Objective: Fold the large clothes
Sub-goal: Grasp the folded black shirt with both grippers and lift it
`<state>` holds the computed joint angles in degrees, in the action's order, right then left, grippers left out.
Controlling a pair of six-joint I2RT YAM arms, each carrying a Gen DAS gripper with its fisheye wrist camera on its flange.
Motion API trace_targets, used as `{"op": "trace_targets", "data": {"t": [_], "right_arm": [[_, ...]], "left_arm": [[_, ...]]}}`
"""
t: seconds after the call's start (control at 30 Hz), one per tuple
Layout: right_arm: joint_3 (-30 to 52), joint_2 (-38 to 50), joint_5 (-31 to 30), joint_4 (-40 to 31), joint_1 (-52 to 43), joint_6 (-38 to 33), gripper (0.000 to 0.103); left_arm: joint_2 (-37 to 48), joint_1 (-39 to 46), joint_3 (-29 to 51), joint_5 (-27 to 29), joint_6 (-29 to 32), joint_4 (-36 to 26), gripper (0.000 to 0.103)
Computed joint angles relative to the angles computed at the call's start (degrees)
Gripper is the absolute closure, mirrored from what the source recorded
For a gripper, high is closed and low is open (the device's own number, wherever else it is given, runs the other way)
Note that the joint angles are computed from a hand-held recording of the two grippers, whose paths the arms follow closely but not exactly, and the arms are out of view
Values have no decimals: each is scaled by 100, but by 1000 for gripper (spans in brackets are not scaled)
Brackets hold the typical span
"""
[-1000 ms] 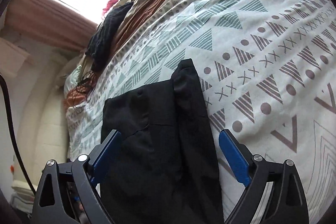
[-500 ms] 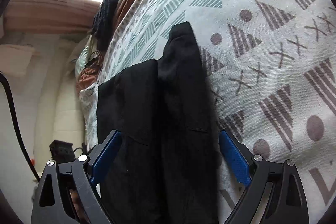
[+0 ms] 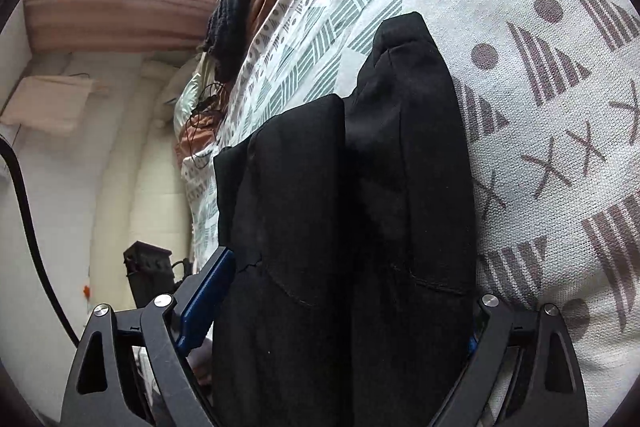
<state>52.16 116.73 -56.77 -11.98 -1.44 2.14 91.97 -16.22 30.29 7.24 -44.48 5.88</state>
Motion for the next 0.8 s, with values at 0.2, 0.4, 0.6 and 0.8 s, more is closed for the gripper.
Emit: {"op": "trace_targets", "data": {"t": [0.2,0.4,0.6,0.8], "right_arm": [[-281,-168,-51,-7,-7,-259,74],[-1037,-1480,82,40,-3,-402,81],[-1786,-3125,51,-94,-37,-300,83],[-2394,-5271,-22,-920,-204,-378,84]], "left_arm": [[-313,-408,49,-513,-21,-321,64],[-1227,-686,-131,-703,-63,-693,83],[-2632,-1199,-375,-1126,-420,-1424,86],[-4081,-2059,-300,-1785,-850,-2503,87]]}}
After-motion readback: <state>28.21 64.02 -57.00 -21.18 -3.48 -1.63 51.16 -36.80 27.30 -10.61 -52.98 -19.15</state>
